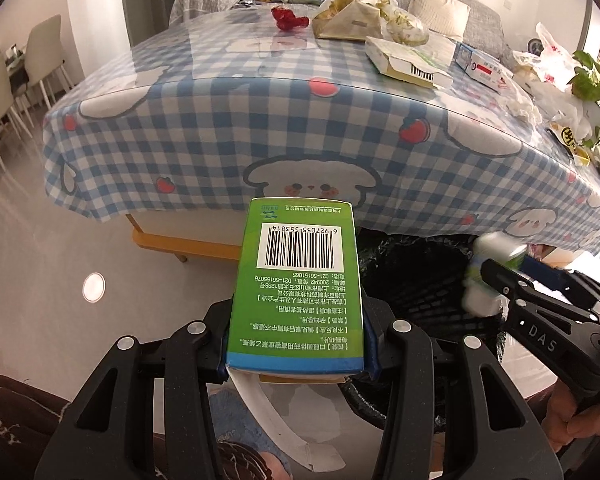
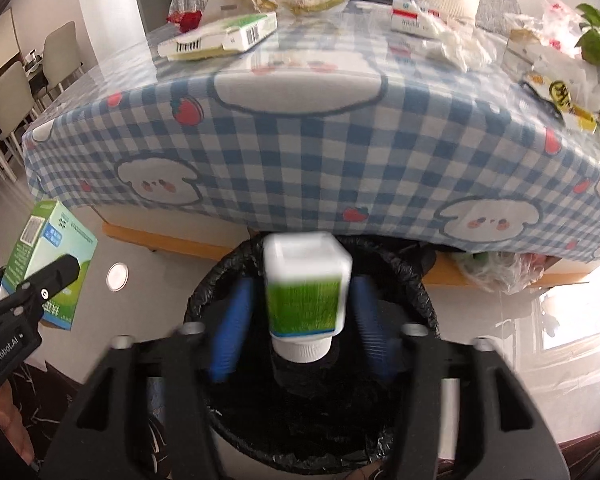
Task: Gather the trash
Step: 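Open the right tool to drop the bottle while the left tool drops the green box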
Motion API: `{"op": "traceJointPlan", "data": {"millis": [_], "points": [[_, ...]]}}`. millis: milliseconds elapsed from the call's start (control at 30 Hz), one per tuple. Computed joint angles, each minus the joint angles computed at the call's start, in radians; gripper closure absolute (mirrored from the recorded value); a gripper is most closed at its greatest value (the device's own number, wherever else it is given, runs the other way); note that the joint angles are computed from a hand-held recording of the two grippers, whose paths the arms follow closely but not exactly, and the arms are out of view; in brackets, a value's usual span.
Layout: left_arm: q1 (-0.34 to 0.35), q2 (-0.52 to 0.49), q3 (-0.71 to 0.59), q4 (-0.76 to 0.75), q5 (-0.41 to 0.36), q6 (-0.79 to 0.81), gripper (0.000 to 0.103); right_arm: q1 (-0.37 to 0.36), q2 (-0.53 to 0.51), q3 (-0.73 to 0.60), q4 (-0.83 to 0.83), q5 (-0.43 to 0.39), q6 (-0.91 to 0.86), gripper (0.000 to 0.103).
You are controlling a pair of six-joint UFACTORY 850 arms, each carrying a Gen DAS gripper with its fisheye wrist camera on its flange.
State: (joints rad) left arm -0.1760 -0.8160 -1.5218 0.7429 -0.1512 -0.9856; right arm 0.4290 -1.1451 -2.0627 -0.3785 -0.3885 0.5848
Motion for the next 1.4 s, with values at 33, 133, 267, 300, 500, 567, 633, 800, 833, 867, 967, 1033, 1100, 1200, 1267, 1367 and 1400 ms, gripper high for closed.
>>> {"op": "traceJointPlan", "data": {"millis": [33,133,267,300,500,567,633,800,833,867,967,1033,1100,1200,1267,1367,1400], "points": [[0.0,0.0,0.0,-0.01,0.001,0.009,0.057,0.001,0.001,0.0,-0.002,0.003,-0.002,0.038],[-0.004,-0.003,-0.006,-0.03,0.001,0.032,0.057,0.002,0.009,0.014,-0.04,0.01,0.025,0.027],[-0.013,-0.011,-0.019,-0.087,-0.004,0.091,0.057,-0.009,0.022,0.039,-0.07,0.017,0.07,0.016],[-0.016,-0.013,-0.024,-0.11,-0.005,0.115,0.057,-0.012,0.028,0.051,-0.094,0.02,0.099,0.012],[-0.039,-0.039,-0.064,-0.265,-0.023,0.273,0.057,-0.035,0.052,0.106,-0.152,0.017,0.176,0.009],[-0.048,-0.051,-0.08,-0.317,-0.032,0.323,0.057,-0.044,0.059,0.123,-0.173,0.013,0.2,0.008],[-0.055,-0.063,-0.097,-0.353,-0.04,0.357,0.057,-0.052,0.066,0.139,-0.193,0.012,0.227,0.008],[-0.074,-0.096,-0.145,-0.471,-0.065,0.47,0.057,-0.072,0.086,0.176,-0.232,0.013,0.275,0.008],[-0.077,-0.101,-0.153,-0.48,-0.069,0.479,0.057,-0.077,0.091,0.185,-0.236,0.013,0.282,0.008],[-0.083,-0.109,-0.165,-0.485,-0.075,0.484,0.057,-0.081,0.096,0.192,-0.242,0.012,0.29,0.008],[-0.098,-0.128,-0.197,-0.537,-0.09,0.535,0.057,-0.092,0.111,0.218,-0.276,0.01,0.328,0.008],[-0.107,-0.14,-0.217,-0.576,-0.099,0.573,0.057,-0.099,0.121,0.235,-0.314,0.002,0.358,0.008],[-0.119,-0.15,-0.235,-0.594,-0.107,0.59,0.057,-0.109,0.133,0.256,-0.324,0.011,0.37,0.008],[-0.135,-0.175,-0.276,-0.623,-0.127,0.624,0.057,-0.125,0.155,0.294,-0.361,0.027,0.418,0.008],[-0.144,-0.192,-0.303,-0.642,-0.141,0.645,0.057,-0.135,0.168,0.315,-0.385,0.033,0.453,0.008],[-0.158,-0.208,-0.329,-0.625,-0.152,0.639,0.057,-0.148,0.19,0.349,-0.45,0.033,0.528,0.008],[-0.162,-0.212,-0.335,-0.609,-0.154,0.629,0.057,-0.152,0.195,0.358,-0.474,0.031,0.553,0.008]]}}
